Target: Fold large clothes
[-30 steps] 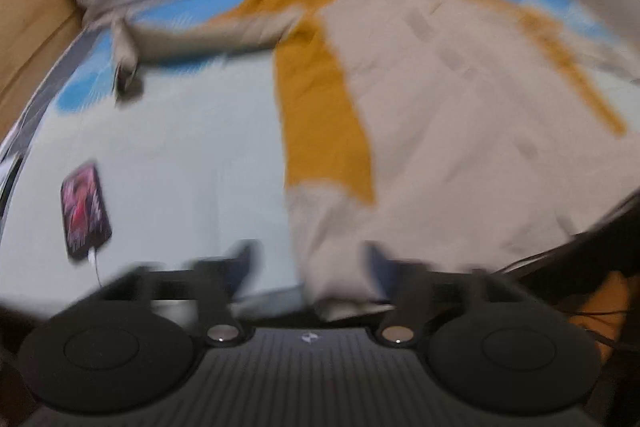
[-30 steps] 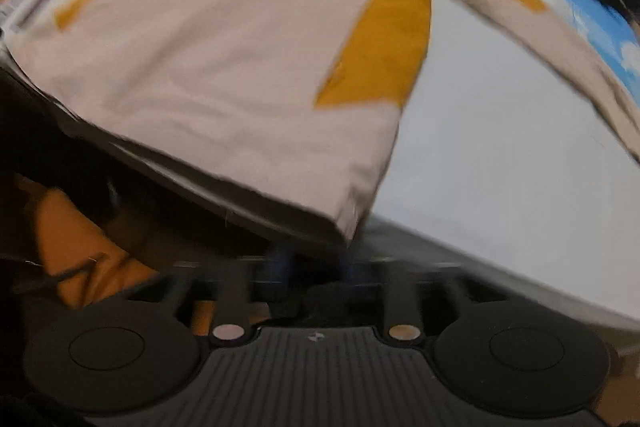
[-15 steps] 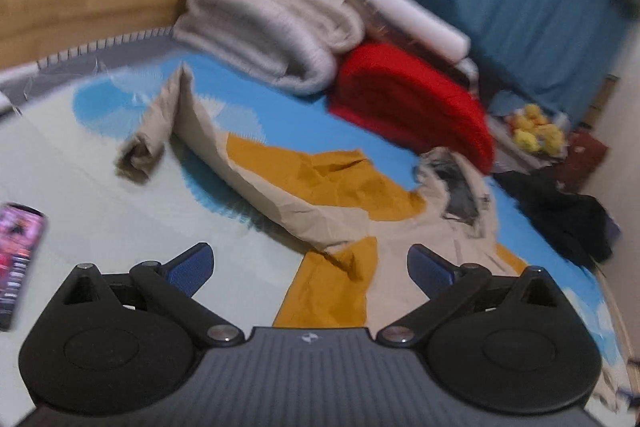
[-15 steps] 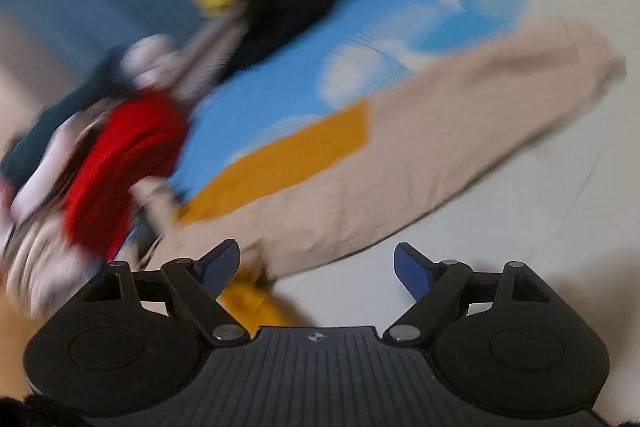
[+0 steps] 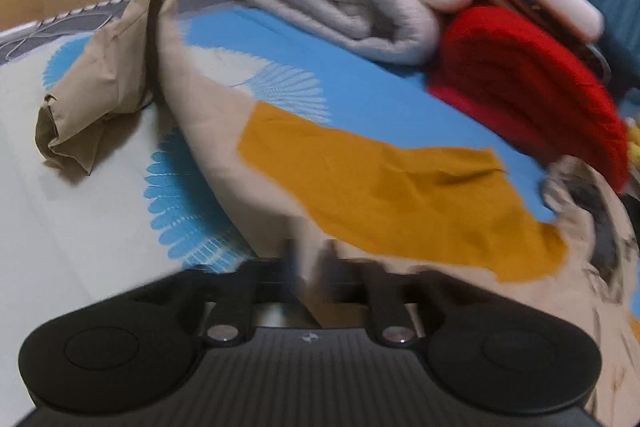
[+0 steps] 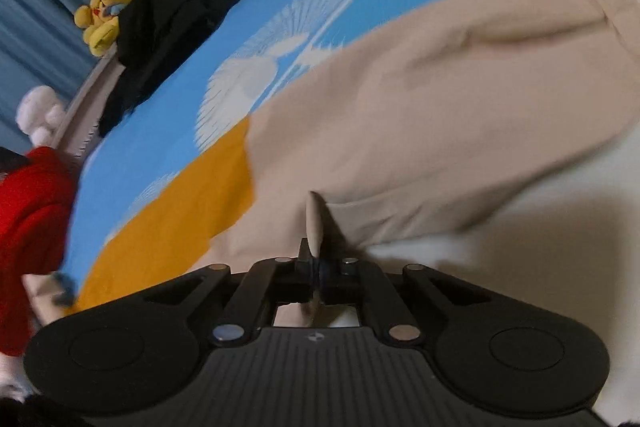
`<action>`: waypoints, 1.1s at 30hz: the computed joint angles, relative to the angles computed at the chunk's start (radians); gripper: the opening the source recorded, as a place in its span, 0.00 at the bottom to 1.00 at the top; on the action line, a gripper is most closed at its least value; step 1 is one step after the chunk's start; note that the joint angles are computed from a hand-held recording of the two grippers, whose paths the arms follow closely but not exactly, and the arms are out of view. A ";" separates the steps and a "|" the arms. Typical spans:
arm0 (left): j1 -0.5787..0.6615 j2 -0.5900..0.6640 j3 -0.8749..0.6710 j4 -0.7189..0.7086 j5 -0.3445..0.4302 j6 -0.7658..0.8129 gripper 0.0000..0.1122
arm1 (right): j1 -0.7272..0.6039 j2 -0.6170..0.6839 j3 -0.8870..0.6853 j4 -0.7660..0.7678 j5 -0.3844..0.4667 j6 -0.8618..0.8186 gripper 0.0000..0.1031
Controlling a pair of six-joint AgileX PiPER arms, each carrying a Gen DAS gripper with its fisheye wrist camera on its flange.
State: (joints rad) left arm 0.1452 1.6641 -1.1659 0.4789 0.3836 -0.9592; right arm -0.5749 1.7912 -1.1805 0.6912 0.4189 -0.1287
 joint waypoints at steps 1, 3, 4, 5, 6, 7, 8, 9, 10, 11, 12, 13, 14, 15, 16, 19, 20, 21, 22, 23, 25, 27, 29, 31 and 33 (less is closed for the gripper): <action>0.011 0.014 -0.002 0.030 -0.017 -0.032 0.05 | 0.011 0.024 -0.030 -0.040 -0.019 0.005 0.00; 0.024 0.039 -0.005 0.086 -0.055 -0.060 0.05 | 0.035 0.069 -0.098 -0.155 -0.039 0.067 0.00; 0.022 0.052 -0.011 0.124 -0.062 -0.085 0.04 | 0.047 0.090 -0.134 -0.224 -0.045 0.109 0.00; 0.015 0.068 -0.023 0.166 -0.055 -0.112 0.04 | 0.068 0.121 -0.175 -0.310 -0.055 0.182 0.00; 0.008 0.084 -0.035 0.205 -0.045 -0.132 0.04 | 0.073 0.149 -0.216 -0.362 -0.053 0.214 0.00; -0.003 0.101 -0.049 0.257 -0.033 -0.171 0.04 | 0.082 0.169 -0.244 -0.433 -0.058 0.263 0.00; -0.014 0.117 -0.066 0.290 -0.019 -0.199 0.04 | 0.094 0.189 -0.269 -0.486 -0.069 0.305 0.00; -0.024 0.120 -0.066 0.311 -0.008 -0.223 0.04 | 0.103 0.207 -0.291 -0.527 -0.076 0.336 0.00; -0.026 0.132 -0.079 0.297 0.002 -0.209 0.05 | 0.115 0.229 -0.314 -0.585 -0.078 0.390 0.00; -0.021 0.144 -0.091 0.267 0.008 -0.180 0.07 | 0.118 0.235 -0.320 -0.624 -0.071 0.430 0.02; -0.011 0.150 -0.095 0.227 0.005 -0.147 0.11 | 0.119 0.236 -0.310 -0.630 -0.080 0.430 0.04; 0.006 0.152 -0.094 0.171 -0.015 -0.096 0.13 | 0.116 0.224 -0.279 -0.617 -0.109 0.390 0.10; 0.025 0.149 -0.091 0.095 -0.033 -0.021 0.16 | 0.115 0.212 -0.263 -0.616 -0.119 0.358 0.22; 0.041 0.137 -0.087 0.022 -0.035 0.054 0.30 | 0.105 0.196 -0.245 -0.574 -0.116 0.286 0.30; 0.056 0.117 -0.080 -0.027 -0.023 0.107 0.59 | 0.089 0.170 -0.212 -0.497 -0.116 0.186 0.50; 0.087 0.018 -0.009 -0.109 -0.030 0.237 0.81 | 0.023 0.046 -0.068 -0.241 -0.081 -0.114 0.80; 0.099 -0.024 0.022 -0.184 -0.032 0.337 0.81 | -0.002 0.002 -0.019 -0.157 -0.060 -0.214 0.80; 0.106 -0.064 0.046 -0.264 -0.014 0.437 0.81 | -0.035 -0.047 0.029 -0.084 -0.016 -0.307 0.80; 0.112 -0.102 0.065 -0.345 0.011 0.537 0.81 | -0.062 -0.091 0.067 -0.040 0.035 -0.362 0.80; 0.116 -0.147 0.095 -0.414 0.031 0.628 0.81 | -0.103 -0.145 0.115 0.041 0.105 -0.452 0.80; 0.116 -0.255 0.166 -0.543 0.083 0.819 0.82 | -0.171 -0.239 0.189 0.125 0.259 -0.562 0.80; 0.108 -0.376 0.243 -0.638 0.149 0.958 0.83 | -0.223 -0.333 0.264 0.168 0.377 -0.654 0.80; 0.107 -0.498 0.320 -0.724 0.214 1.093 0.84 | -0.266 -0.424 0.329 0.158 0.488 -0.737 0.81; 0.102 -0.614 0.388 -0.755 0.293 1.169 0.84 | -0.306 -0.497 0.377 0.138 0.572 -0.800 0.81; 0.100 -0.704 0.441 -0.765 0.371 1.215 0.84 | -0.370 -0.552 0.417 0.118 0.668 -0.873 0.81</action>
